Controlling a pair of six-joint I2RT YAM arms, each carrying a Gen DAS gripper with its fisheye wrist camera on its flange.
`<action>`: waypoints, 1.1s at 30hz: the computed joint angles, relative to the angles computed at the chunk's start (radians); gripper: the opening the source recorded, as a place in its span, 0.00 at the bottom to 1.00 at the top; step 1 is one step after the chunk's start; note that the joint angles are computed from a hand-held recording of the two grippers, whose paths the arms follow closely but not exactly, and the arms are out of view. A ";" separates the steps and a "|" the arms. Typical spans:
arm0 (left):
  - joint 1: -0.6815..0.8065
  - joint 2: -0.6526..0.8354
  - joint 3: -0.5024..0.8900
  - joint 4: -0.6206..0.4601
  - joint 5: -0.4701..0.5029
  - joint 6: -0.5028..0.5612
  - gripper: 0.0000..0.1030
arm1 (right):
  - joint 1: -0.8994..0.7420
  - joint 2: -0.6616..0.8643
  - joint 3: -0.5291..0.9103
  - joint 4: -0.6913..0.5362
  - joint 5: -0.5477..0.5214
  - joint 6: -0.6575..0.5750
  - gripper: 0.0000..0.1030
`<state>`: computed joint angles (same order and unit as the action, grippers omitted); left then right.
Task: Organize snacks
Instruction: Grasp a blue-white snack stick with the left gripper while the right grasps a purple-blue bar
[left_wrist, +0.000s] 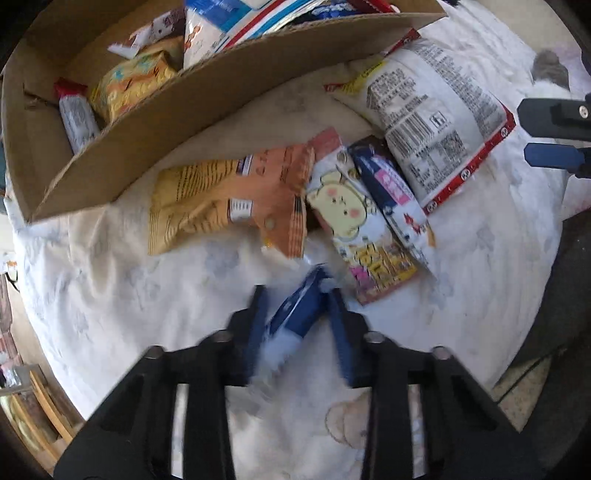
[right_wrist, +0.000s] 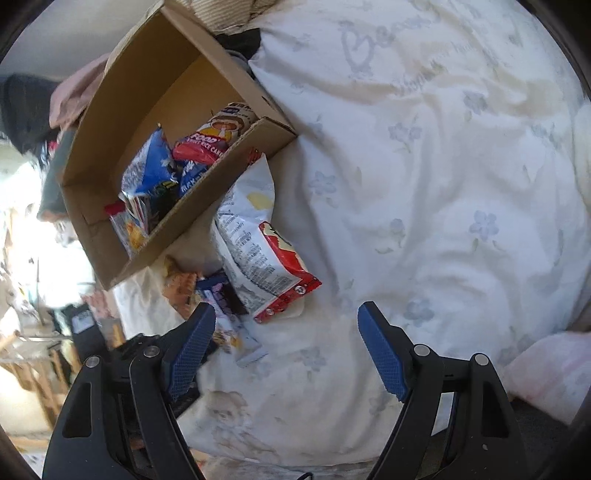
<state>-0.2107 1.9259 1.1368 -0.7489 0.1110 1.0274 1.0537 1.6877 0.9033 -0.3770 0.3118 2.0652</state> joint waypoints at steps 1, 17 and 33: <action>0.011 -0.001 0.010 -0.028 -0.004 -0.017 0.18 | -0.002 0.003 -0.012 0.041 -0.011 -0.008 0.80; 0.253 -0.032 0.186 -0.276 0.145 -0.301 0.13 | -0.128 0.238 0.140 0.237 -0.235 -0.273 0.53; 0.270 -0.020 0.270 -0.206 0.243 -0.428 0.13 | -0.116 0.305 0.304 0.054 -0.200 -0.426 0.17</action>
<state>0.0593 1.9062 1.4070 -0.9546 0.3544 0.5995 0.9379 1.9923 1.2072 -0.3229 0.1116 1.6390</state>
